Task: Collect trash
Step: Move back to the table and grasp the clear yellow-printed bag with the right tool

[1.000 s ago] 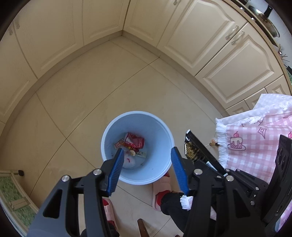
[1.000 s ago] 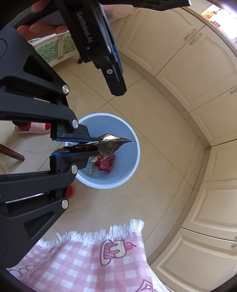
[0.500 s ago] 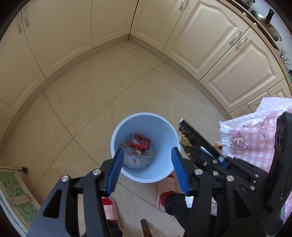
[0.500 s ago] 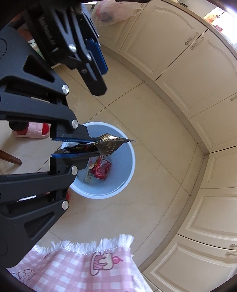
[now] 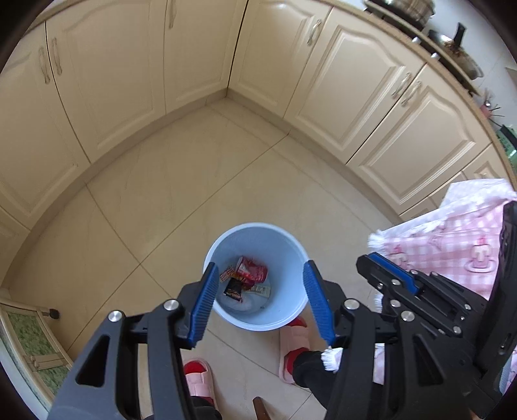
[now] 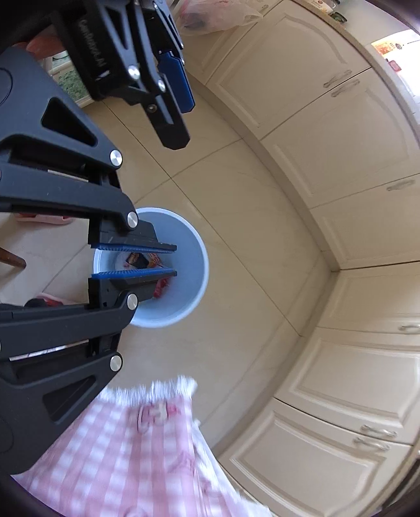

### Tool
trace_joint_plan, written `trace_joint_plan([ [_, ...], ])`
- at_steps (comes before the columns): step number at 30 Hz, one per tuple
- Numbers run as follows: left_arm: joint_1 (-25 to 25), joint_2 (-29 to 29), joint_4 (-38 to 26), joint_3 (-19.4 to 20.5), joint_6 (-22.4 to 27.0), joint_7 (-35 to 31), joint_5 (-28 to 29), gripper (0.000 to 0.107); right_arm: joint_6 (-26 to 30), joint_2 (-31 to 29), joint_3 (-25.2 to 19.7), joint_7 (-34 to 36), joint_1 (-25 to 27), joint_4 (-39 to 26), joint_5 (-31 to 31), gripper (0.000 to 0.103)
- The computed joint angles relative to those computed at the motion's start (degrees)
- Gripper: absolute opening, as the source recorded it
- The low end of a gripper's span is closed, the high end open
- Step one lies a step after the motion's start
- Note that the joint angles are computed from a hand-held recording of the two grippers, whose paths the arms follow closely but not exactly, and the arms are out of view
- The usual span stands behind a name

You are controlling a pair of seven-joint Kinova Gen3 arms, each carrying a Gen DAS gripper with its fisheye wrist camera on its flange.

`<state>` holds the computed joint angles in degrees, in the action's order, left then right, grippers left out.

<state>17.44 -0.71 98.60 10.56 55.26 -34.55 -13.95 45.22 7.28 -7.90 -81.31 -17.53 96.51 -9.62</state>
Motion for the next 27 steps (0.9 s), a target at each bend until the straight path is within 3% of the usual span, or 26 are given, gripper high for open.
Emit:
trace_joint_plan([
  [3, 2.64, -1.21, -2.67, 0.54, 2.2, 2.24, -2.67, 0.053, 0.33, -5.16, 0.64, 0.18, 0.8, 1.01, 0.61, 0.011],
  [7, 12.31, -2.49, -8.09, -1.6, 6.17, 6.31, -8.66, 0.053, 1.3, -13.27, 2.16, 0.9, 2.42, 2.0, 0.38, 0.011],
  [11, 16.68, -2.23, -14.54, 2.5, 9.84, 9.59, -15.16, 0.057, 2.9, -21.64, 5.32, 3.29, 4.11, 2.2, -0.48, 0.011],
  [16, 24.37, 2.77, -26.14, 7.51, 15.18, 11.28, -23.37, 0.059, 5.99, -30.88, 10.46, 5.41, 7.48, 1.78, 1.03, 0.011],
  [19, 29.54, 7.81, -34.09, 8.12, 17.13, 8.85, -25.75, 0.06, 7.58, -34.13, 16.73, 7.34, 8.21, 1.14, 1.8, 0.021],
  [22, 33.91, 13.09, -42.05, 7.66, 18.79, 5.04, -26.24, 0.06, 8.54, -34.73, 22.85, 11.22, 10.81, -0.06, 0.32, 0.04],
  [24, 34.47, 17.19, -47.36, 10.54, 18.97, 2.4, -27.41, 0.06, 8.81, -35.12, 27.93, 12.65, 11.19, -0.74, 0.22, 0.045],
  [27, 34.0, 23.5, -55.32, 16.76, 19.65, -1.96, -30.05, 0.06, 10.24, -32.13, 35.86, 17.37, 15.53, -3.21, -5.54, 0.045],
])
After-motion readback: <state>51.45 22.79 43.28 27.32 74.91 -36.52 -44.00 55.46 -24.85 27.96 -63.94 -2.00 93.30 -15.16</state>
